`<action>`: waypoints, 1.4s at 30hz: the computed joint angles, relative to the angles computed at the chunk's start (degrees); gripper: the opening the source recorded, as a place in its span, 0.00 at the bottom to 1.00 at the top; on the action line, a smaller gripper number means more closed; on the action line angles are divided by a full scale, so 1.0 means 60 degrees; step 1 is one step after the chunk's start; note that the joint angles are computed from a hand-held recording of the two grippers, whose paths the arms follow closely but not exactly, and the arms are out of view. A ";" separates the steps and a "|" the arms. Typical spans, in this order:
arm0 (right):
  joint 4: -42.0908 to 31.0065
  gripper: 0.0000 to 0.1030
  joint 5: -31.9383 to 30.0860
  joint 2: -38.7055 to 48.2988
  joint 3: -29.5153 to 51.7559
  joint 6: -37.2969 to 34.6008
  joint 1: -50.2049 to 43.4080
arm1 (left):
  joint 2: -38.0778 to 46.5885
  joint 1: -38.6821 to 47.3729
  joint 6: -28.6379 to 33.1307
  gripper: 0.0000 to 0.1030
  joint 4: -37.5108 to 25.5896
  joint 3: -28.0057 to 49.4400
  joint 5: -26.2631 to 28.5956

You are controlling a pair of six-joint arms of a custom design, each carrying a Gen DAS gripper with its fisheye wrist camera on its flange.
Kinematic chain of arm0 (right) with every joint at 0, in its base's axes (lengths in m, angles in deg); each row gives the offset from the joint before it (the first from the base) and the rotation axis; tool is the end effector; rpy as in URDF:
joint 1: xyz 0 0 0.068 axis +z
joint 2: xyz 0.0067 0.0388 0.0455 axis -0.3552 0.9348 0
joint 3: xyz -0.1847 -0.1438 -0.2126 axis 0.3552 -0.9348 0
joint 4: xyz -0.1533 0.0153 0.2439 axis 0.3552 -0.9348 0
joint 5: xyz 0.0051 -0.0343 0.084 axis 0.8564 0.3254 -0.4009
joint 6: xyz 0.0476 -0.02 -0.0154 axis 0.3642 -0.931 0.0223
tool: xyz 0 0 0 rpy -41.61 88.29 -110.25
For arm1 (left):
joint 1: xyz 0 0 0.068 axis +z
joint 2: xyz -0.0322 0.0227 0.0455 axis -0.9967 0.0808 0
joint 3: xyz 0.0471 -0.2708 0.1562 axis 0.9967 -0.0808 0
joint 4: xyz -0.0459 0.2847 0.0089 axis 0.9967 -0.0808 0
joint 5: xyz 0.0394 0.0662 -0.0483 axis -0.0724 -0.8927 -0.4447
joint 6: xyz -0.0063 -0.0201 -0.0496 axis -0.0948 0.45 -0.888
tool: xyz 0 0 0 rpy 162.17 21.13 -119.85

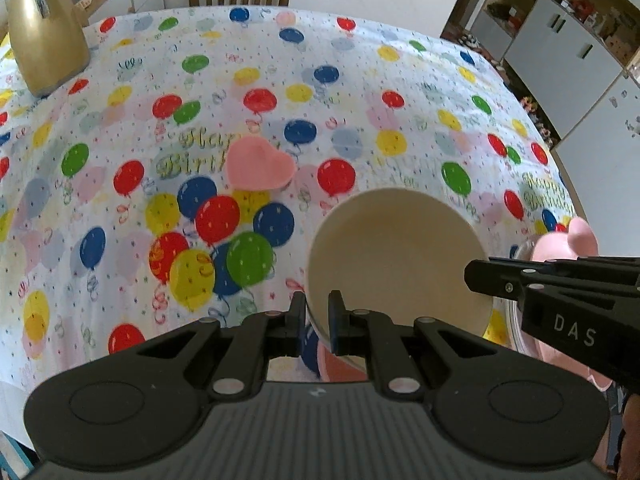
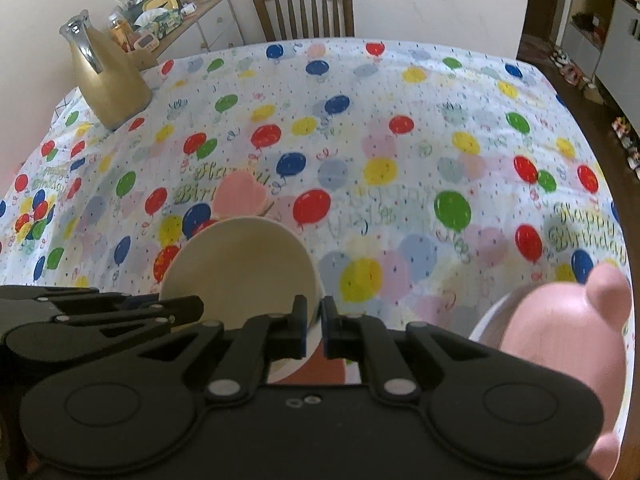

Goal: Organize plates and bowls

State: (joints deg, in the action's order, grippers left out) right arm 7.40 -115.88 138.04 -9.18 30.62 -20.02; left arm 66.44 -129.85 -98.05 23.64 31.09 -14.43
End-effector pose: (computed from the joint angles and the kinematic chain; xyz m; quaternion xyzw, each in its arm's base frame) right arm 0.3221 0.0207 0.1895 -0.3425 0.8993 0.1786 0.2052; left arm 0.2358 -0.2131 0.1616 -0.2750 0.9343 -0.0121 0.2264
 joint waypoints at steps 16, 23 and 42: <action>-0.0014 0.06 0.0209 -0.0158 -0.0663 -0.0199 -0.0625 | 0.0359 -0.0628 -0.0473 0.10 0.0184 -0.0020 0.0328; 0.0080 0.06 0.0293 -0.0081 -0.0772 -0.0192 -0.0719 | 0.0498 -0.0702 -0.0517 0.10 0.0357 -0.0066 0.0461; -0.0314 0.20 -0.0012 -0.0009 -0.0445 -0.0524 -0.0834 | 0.0258 -0.0612 -0.0183 0.13 0.0487 -0.0171 0.0623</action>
